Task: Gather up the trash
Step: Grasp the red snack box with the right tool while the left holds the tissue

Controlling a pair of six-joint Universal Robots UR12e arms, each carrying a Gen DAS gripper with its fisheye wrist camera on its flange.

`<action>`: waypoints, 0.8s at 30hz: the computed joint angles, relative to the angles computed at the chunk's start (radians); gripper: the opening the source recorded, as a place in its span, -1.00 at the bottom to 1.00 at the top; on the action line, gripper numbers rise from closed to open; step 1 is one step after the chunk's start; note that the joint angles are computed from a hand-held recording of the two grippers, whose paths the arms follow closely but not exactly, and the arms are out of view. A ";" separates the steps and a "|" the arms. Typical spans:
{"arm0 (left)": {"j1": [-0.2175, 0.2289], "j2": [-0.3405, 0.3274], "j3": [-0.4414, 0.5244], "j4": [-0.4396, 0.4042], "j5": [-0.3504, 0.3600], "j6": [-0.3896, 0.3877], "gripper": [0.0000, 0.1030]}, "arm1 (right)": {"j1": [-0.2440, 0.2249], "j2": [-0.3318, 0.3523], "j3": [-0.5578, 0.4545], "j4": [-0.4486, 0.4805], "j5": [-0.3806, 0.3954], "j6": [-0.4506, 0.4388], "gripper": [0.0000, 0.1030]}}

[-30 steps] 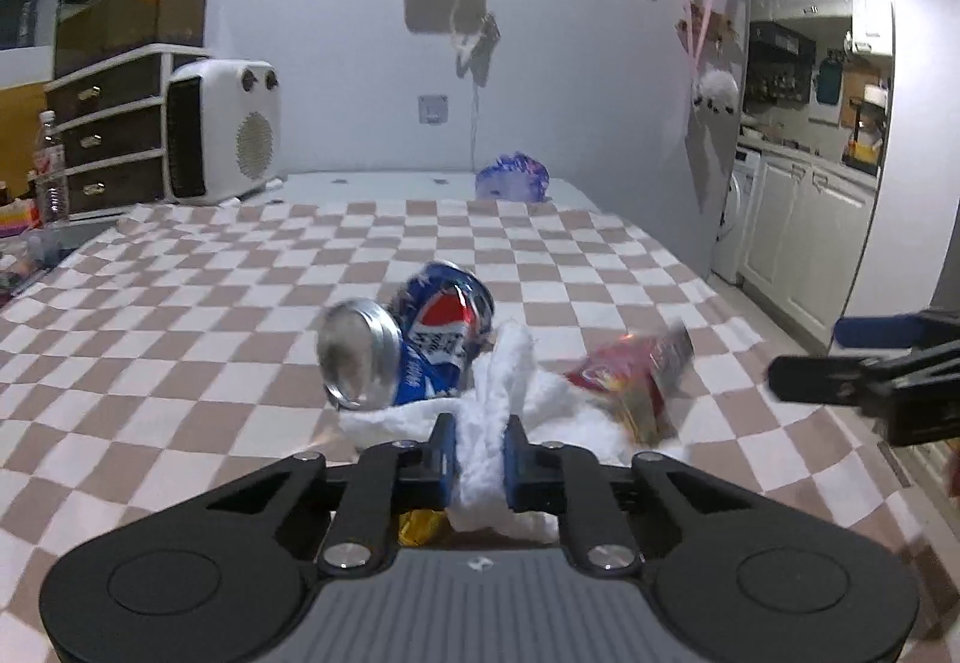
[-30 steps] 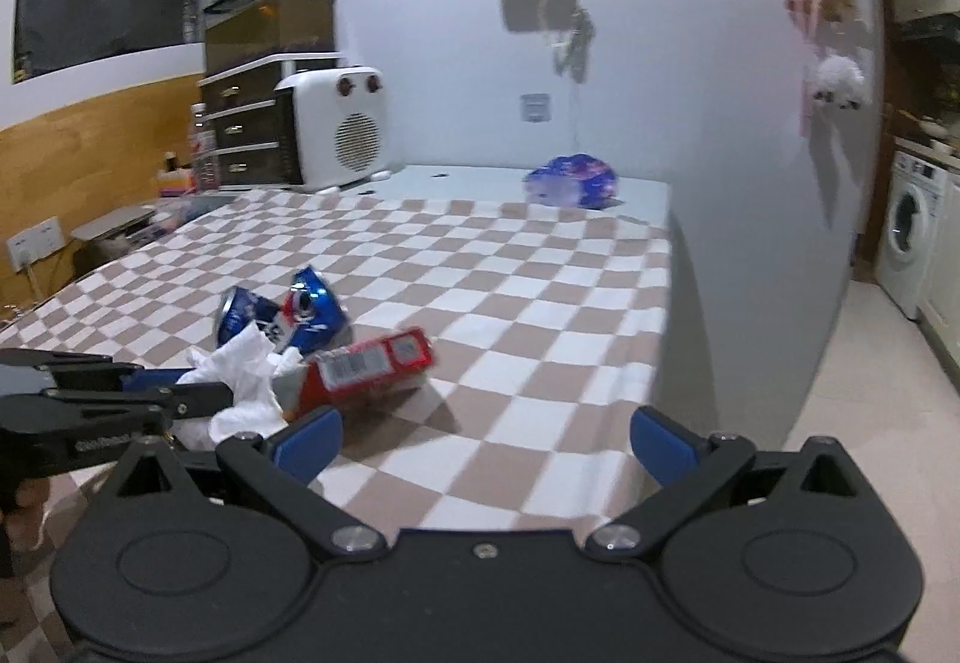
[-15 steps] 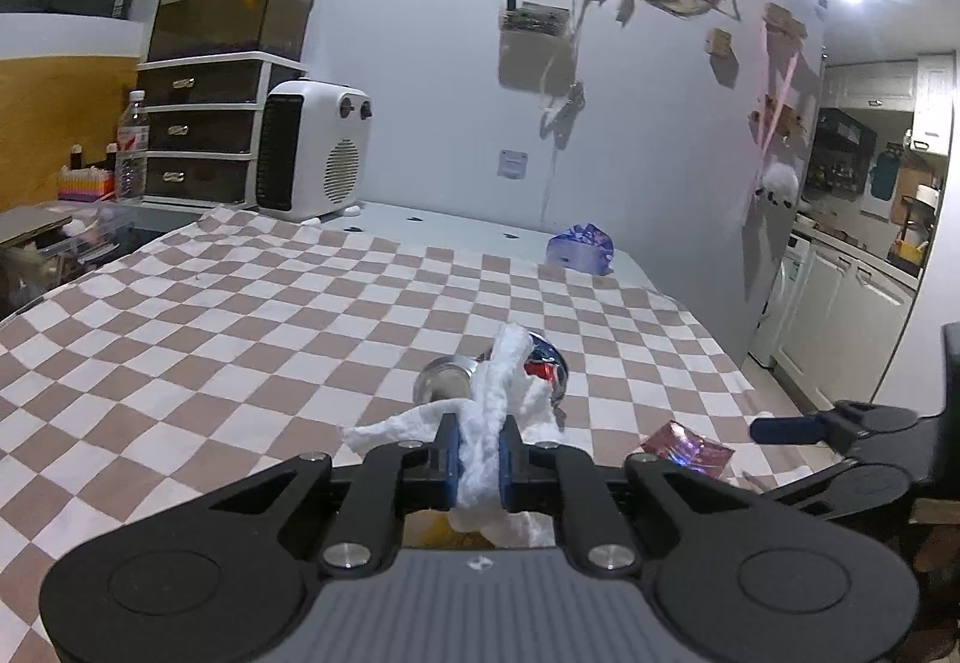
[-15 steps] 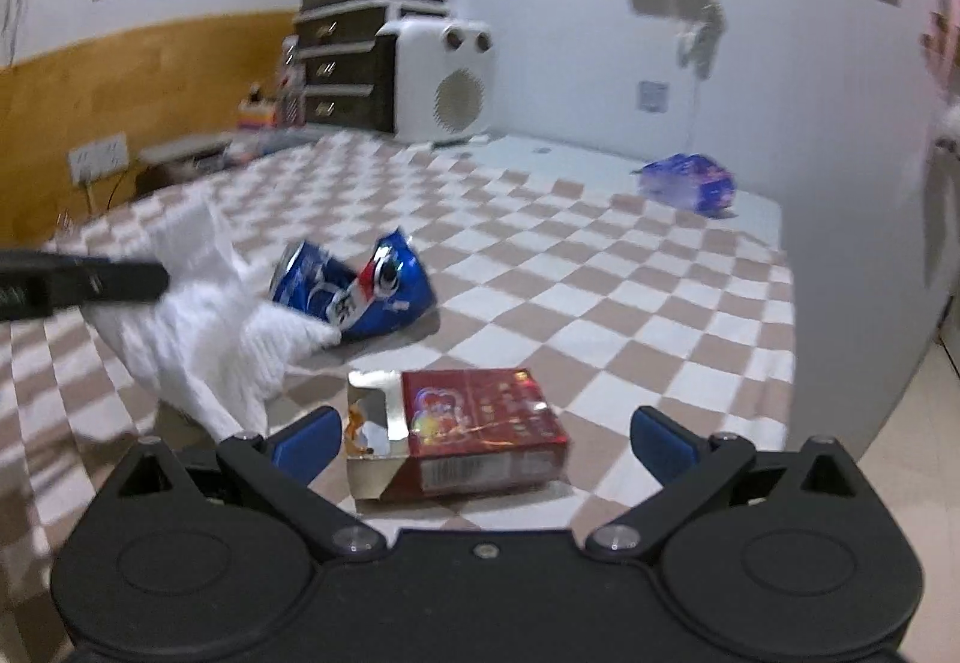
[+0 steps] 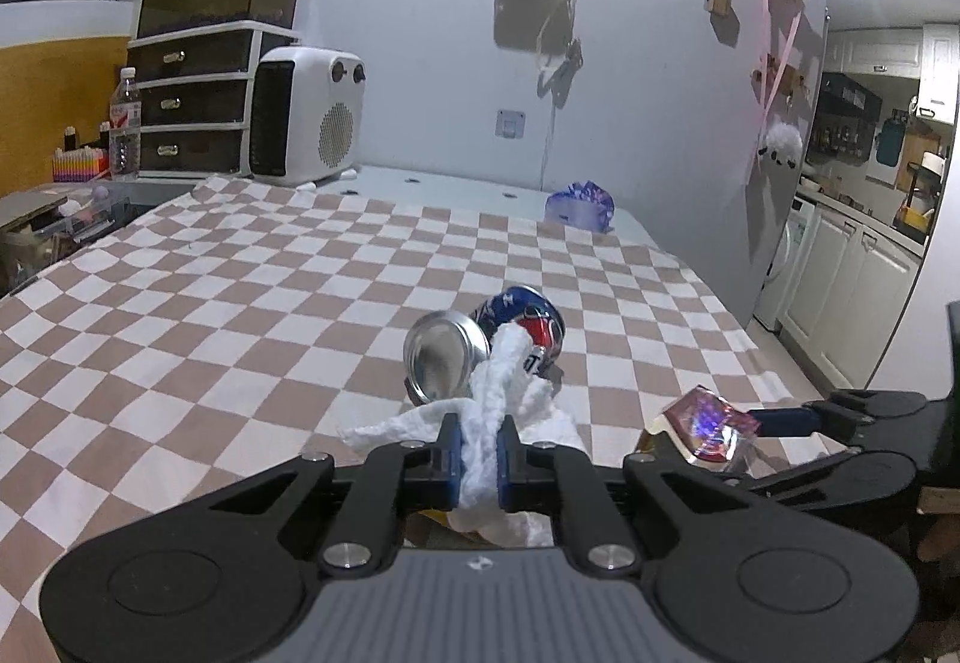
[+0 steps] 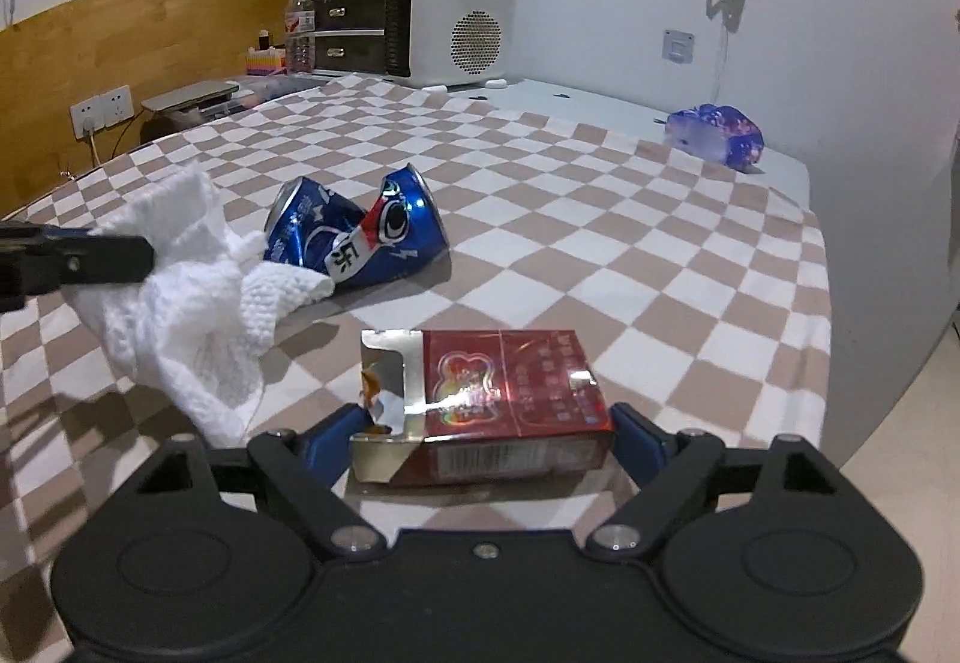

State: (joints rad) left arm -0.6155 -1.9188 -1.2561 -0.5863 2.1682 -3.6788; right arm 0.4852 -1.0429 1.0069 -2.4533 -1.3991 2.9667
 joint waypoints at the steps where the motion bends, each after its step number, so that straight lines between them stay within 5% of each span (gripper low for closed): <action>1: 0.000 0.001 0.002 -0.013 -0.004 -0.009 -0.78 | 0.001 -0.007 0.010 -0.003 -0.006 0.006 0.70; 9: -0.018 0.015 0.011 -0.097 -0.075 0.007 -0.80 | -0.001 -0.089 0.121 -0.037 -0.027 0.072 0.70; 18: -0.038 0.055 -0.059 -0.025 -0.351 0.034 -0.80 | -0.029 -0.204 0.272 -0.112 0.026 0.143 0.70; 24: -0.058 0.027 -0.037 -0.044 -0.256 0.061 -0.65 | -0.048 -0.250 0.331 -0.139 0.047 0.176 0.70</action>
State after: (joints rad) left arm -0.6736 -1.8918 -1.2932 -0.6300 1.9126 -3.6177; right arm 0.4368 -1.2933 1.3376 -2.5924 -1.3522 3.1422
